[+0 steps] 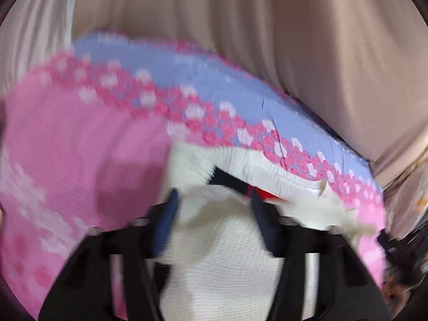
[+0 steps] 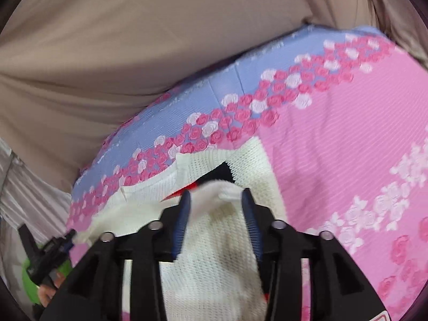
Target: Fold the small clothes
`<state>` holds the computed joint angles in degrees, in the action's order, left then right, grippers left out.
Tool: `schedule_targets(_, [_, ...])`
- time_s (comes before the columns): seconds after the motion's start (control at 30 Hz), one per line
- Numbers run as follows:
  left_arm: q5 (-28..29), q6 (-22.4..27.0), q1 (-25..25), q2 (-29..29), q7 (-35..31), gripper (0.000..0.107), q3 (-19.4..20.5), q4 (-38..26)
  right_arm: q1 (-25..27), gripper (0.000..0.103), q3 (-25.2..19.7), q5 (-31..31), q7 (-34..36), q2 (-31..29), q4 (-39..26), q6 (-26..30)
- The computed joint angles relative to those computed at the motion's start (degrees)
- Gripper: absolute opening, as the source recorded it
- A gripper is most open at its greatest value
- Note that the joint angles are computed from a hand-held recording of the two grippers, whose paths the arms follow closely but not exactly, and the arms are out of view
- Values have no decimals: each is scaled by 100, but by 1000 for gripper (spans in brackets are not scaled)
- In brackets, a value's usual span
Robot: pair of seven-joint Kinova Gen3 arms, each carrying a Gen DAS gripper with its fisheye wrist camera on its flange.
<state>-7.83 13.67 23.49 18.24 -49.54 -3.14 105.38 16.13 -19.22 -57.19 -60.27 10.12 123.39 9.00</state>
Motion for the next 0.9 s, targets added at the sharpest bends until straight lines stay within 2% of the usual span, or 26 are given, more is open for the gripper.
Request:
schedule_targets(0.07, [-124, -81, 45, -53, -22, 73, -28, 98, -180, 53, 92, 450, -182, -46, 82, -89])
schedule_targets(0.17, [134, 307, -323, 282, -415, 73, 392, -260, -948, 57, 802, 1149, -687, 269, -93, 112])
schedule_targets(0.23, [164, 631, -270, 591, -397, 72, 335, -598, -1479, 57, 1298, 1615, -1094, 645, -333, 186])
schedule_targets(0.3, [416, 943, -508, 905, -520, 66, 554, -942, -2008, 57, 1820, 2052, -1560, 934, -561, 273])
schedule_targets(0.37, [743, 1169, -821, 1087, -760, 44, 837, -1146, -2336, 57, 2135, 2459, -2026, 1135, -754, 318])
schedule_targets(0.4, [875, 1209, -914, 1150, -853, 34, 923, -1197, -2342, 57, 2133, 2597, -2201, 1191, -815, 331])
schedule_targets(0.43, [1079, 1294, -1113, 1230, -1039, 14, 1098, -1288, -2242, 55, 2028, 2659, -2283, 1286, -908, 341])
schedule_targets(0.47, [1257, 1406, -1233, 1292, -1173, 7, 1184, -1384, -2076, 49, 1850, 2772, -2363, 1337, -967, 352])
schedule_targets(0.5, [1349, 1424, -1248, 1290, -1214, 7, 1168, -1410, -1813, 21, 1585, 2819, -2349, 1402, -1055, 416])
schedule_targets(0.53, [1347, 1349, -1165, 1203, -1170, 6, 1045, -1381, -1548, 8, 1332, 2772, -2243, 1455, -1145, 500])
schedule_targets(0.67, [1498, 1274, -1295, 806, -1363, 6, 1011, -1408, -486, 7, 311, 1933, -1475, 896, -991, 186])
schedule_targets(0.77, [1425, 1413, -1244, 782, -1243, 6, 769, -1670, 271, 6, -307, 1520, -1017, 606, -1012, 0])
schedule_targets(0.83, [1508, 1648, -1350, 1020, -1333, 6, 796, -1987, 411, 6, -317, 1710, -1156, 811, -1178, 19])
schedule_targets(0.9, [1381, 2114, -1290, 1440, -1258, 6, 772, -2444, 141, 6, 97, 2176, -1525, 1273, -1442, 241])
